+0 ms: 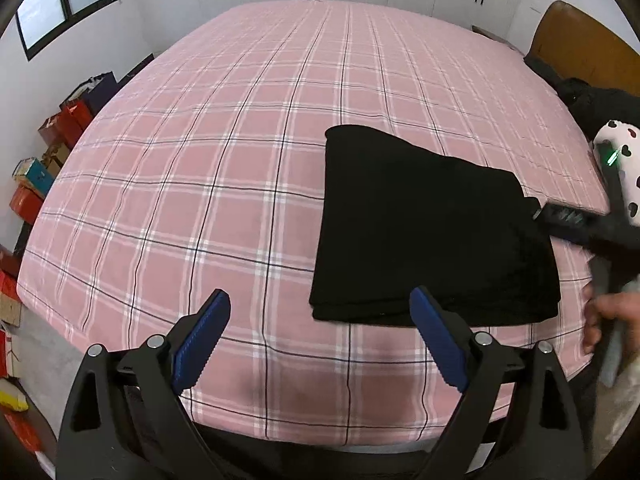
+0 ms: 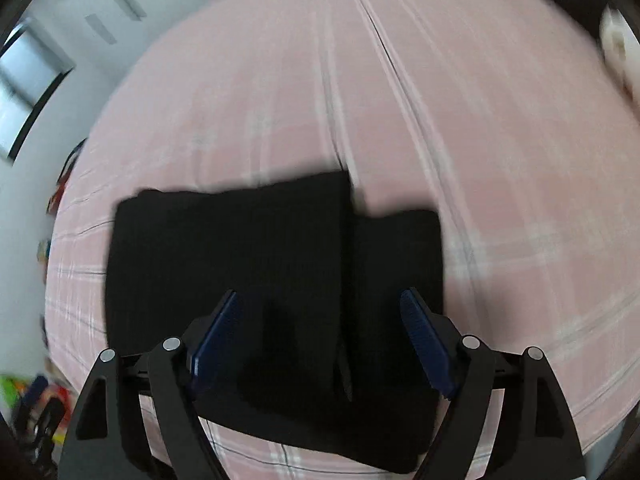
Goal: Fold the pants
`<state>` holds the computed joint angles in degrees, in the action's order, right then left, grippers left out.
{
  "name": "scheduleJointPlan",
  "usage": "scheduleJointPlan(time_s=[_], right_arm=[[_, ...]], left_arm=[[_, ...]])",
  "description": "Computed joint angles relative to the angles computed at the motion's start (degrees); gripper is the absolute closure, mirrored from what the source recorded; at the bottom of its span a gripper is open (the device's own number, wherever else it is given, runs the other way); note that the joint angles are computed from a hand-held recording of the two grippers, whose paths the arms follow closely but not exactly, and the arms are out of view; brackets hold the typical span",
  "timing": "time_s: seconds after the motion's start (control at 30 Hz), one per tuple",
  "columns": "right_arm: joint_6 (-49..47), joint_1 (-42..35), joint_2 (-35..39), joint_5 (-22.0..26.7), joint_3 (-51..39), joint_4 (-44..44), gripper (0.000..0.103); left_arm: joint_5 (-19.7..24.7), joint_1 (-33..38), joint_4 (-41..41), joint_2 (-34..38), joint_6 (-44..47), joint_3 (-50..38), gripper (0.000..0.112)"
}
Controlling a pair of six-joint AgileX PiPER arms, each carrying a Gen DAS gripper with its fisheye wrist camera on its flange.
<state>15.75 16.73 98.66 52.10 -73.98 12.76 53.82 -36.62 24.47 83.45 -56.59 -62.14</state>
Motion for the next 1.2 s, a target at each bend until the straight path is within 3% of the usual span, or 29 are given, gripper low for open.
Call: scheduleJointPlan(time_s=[0.03,0.07,0.1,0.13,0.2,0.37,0.47,0.67,0.77,0.8,0.83,0.93,1.03,1.2], right_arm=[[0.79,1.18,-1.66,-1.96,2.51,-0.6,0.029],[2.73,2.63,-2.56,-3.38,3.68,-2.75,0.039],[2.65,3.21,-3.46,-3.82,4.05,-2.78,0.065],[2.14,3.21,-3.97,-3.3,3.61,-1.56,0.079],[-0.73,1.84,-4.26,-2.89,2.39,2.25,0.088],[-2.61,1.28,-6.08,1.51,-4.28,3.24,0.089],[-2.31,1.74,-7.17,0.62,-5.25,2.81,0.09],[0.36,-0.64,-14.41,0.81,-0.78,-2.18,0.09],[-1.72,-2.98,-9.46,2.13,4.41,-3.95,0.082],[-1.87,-3.1,-7.48,1.4,7.21,-5.56,0.076],[-1.65,-3.8,-7.79,0.6,8.63,-4.88,0.076],[4.91,-1.76,-16.2,-4.23,10.61,-8.44,0.076],[-1.42,-0.42,-14.32,-1.5,2.02,-2.93,0.076],[-11.88,6.4,0.48,3.91,-17.37,7.36,0.076]], left_arm=[[-0.05,0.34,-0.34,-0.06,0.43,0.28,0.023],[-0.01,0.51,-0.51,0.1,0.66,0.37,0.023],[-0.08,0.77,-0.81,0.39,1.1,0.38,0.023],[0.08,0.89,-1.04,0.91,1.29,0.14,0.023],[0.37,0.97,-1.78,1.72,1.71,-0.6,0.023],[1.74,-0.11,-1.5,2.98,1.28,-2.26,0.023],[2.36,-0.61,-1.64,3.51,1.36,-2.92,0.023],[3.13,-1.6,-1.25,3.83,1.28,-3.66,0.023],[2.69,-1.44,-1.92,4.56,1.09,-3.73,0.023],[2.49,-1.35,-2.37,4.87,1.15,-3.8,0.023],[2.37,-1.22,-3.12,5.32,1.61,-4.09,0.023],[2.94,-1.9,-2.16,5.39,1.4,-4.2,0.023],[1.32,-0.49,-3.11,5.84,1.32,-2.99,0.021],[-0.88,1.74,-5.27,7.09,2.09,-1.42,0.021]])
